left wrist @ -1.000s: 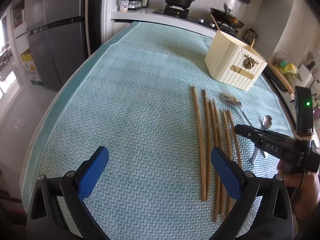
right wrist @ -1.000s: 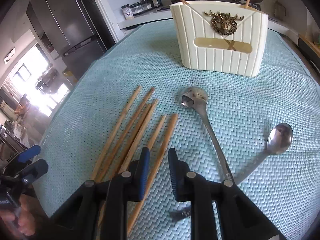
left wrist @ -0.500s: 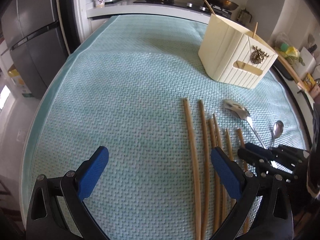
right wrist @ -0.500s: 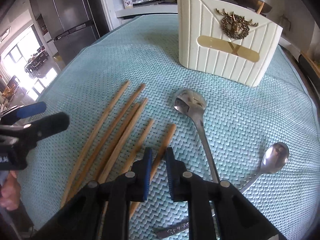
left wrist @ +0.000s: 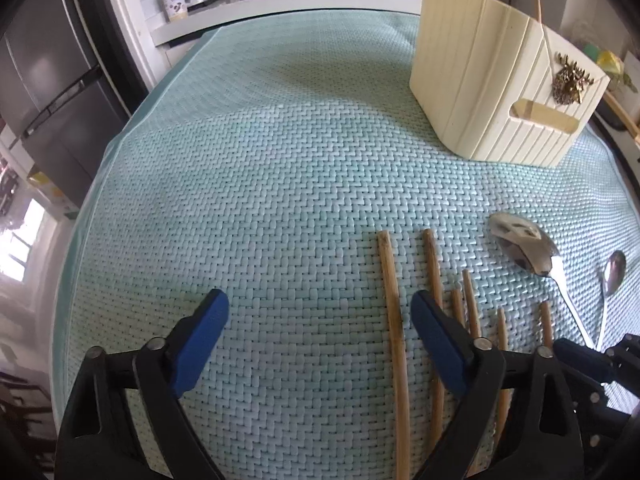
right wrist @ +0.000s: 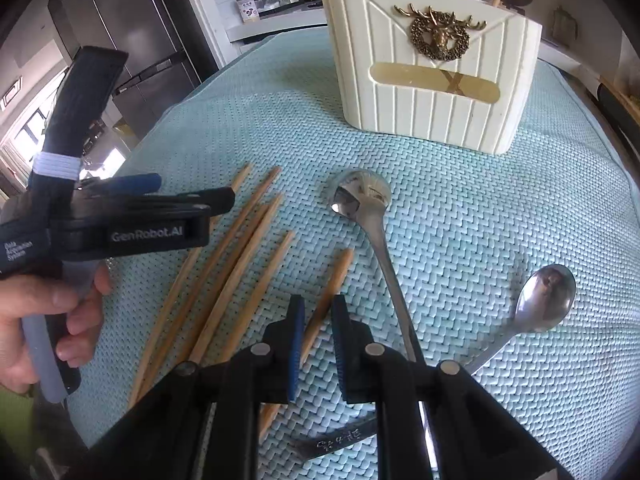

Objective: Organize utensils
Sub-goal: 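Grasp a chopstick from the row with the left tool while the right tool grasps another chopstick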

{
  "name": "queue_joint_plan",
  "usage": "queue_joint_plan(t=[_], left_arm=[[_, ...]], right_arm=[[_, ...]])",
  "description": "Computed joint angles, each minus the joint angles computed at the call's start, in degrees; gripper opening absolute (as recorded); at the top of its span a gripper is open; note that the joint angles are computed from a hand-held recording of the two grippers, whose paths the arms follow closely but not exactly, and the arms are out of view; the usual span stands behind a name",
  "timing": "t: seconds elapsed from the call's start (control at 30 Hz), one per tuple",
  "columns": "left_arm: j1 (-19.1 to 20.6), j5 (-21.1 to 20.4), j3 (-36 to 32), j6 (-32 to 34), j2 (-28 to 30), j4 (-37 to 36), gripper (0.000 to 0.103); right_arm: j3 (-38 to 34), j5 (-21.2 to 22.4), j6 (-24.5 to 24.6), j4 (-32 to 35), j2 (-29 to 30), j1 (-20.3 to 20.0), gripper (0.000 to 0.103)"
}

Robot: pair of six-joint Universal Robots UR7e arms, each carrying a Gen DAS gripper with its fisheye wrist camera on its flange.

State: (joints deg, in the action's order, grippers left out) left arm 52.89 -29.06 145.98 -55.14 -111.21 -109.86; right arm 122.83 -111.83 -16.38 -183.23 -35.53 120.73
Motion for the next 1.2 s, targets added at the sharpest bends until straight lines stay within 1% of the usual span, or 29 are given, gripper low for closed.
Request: queue_joint_plan(t=[0.03, 0.07, 0.1, 0.13, 0.17, 0.2, 0.27, 0.33, 0.37, 0.4, 0.43, 0.53, 0.67, 0.7, 0.8, 0.83, 0.93, 0.97, 1.0, 1.03, 1.07, 1.1, 1.13, 1.2], left_arm=[[0.0, -0.3, 0.6, 1.7, -0.2, -2.3, 0.082], [-0.2, -0.7, 0.9, 2.7, -0.4, -3.5, 0.075], [-0.5, -1.0, 1.1, 3.2, -0.5, -4.0, 0.072], [-0.7, -1.5, 1.3, 4.3, -0.6, -5.0, 0.062], [-1.4, -1.8, 1.5, 5.0, -0.6, -5.5, 0.050], [-1.9, -1.8, 1.6, 5.3, -0.4, -5.2, 0.043], [-2.6, -2.4, 1.7, 6.8, 0.0, -5.8, 0.008], [-2.9, -3.1, 1.9, 7.0, -0.3, -5.5, 0.006], [-2.7, -4.0, 2.3, 8.5, -0.9, -7.5, 0.005], [-2.8, -4.7, 2.7, 9.5, -2.1, -8.7, 0.005], [-3.8, -4.9, 3.1, 8.6, -3.7, -7.5, 0.005], [-7.5, -4.7, 3.1, 5.3, -10.2, -1.3, 0.005], [-13.4, -4.6, 1.5, -1.4, -18.6, 10.5, 0.005], [-13.9, -4.4, 0.7, -1.6, -19.7, 11.8, 0.005], [-19.2, -4.3, -1.2, -8.5, -24.4, 22.2, 0.005], [-20.3, -4.1, -1.8, -9.9, -25.3, 24.7, 0.005], [-23.4, -4.5, -3.4, -15.4, -26.6, 32.4, 0.005], [-23.7, -4.6, -3.7, -16.3, -27.0, 33.7, 0.005], [-23.4, -4.6, -3.8, -16.6, -26.9, 33.9, 0.005], [-23.2, -4.7, -3.8, -17.0, -27.0, 34.4, 0.005], [-23.0, -4.8, -3.8, -17.4, -27.2, 34.8, 0.005], [-23.0, -4.9, -3.7, -17.8, -27.6, 35.2, 0.005], [-23.1, -5.1, -3.6, -18.6, -28.0, 36.0, 0.005], [-23.4, -5.3, -3.5, -20.1, -28.9, 37.7, 0.005]], right_arm=[[0.0, 0.5, 0.3, 0.5, -0.2, -0.3, 0.014], [-0.2, 1.0, 0.6, 1.0, -0.4, -0.6, 0.014], [-0.3, 1.2, 0.9, 1.5, -0.5, -0.7, 0.014], [-0.7, 1.4, 1.0, 2.3, -0.6, -0.9, 0.014], [-0.9, 1.4, 1.1, 2.8, -0.7, -0.9, 0.014], [-1.3, 1.4, 1.1, 3.2, -0.7, -1.0, 0.014], [-2.6, 1.5, 0.9, 5.0, -0.7, -1.2, 0.014], [-3.1, 2.2, 1.5, 6.3, -0.9, -1.6, 0.011], [-3.4, 2.6, 1.9, 6.9, -0.9, -1.8, 0.011], [-4.1, 2.9, 2.7, 7.4, -0.6, -1.8, 0.010], [-4.1, 3.2, 3.1, 7.8, -0.8, -2.0, 0.010], [-3.8, 5.0, 3.9, 7.7, -2.0, -2.5, 0.008], [-2.9, 7.7, 4.0, 7.5, -4.3, -3.3, 0.007], [-2.7, 8.3, 4.0, 7.4, -4.8, -3.2, 0.005], [-1.2, 10.5, 3.2, 6.1, -7.2, -3.3, 0.005], [-0.9, 11.0, 3.0, 5.8, -7.7, -3.2, 0.005], [-1.5, 9.0, 1.6, 7.7, -8.3, -2.5, 0.005], [-2.5, 8.0, 1.7, 10.4, -8.0, -2.5, 0.005], [-3.5, 6.3, 2.9, 12.7, -7.1, -2.1, 0.005], [-4.4, 4.6, 4.3, 14.9, -6.3, -2.0, 0.007], [-5.7, 3.8, 6.0, 17.3, -5.6, -2.2, 0.015], [-6.4, 4.2, 6.9, 19.3, -5.2, -2.7, 0.027], [-7.7, 4.7, 7.8, 22.2, -4.7, -2.9, 0.031], [-9.6, 6.1, 8.8, 25.6, -4.1, -3.1, 0.031]])
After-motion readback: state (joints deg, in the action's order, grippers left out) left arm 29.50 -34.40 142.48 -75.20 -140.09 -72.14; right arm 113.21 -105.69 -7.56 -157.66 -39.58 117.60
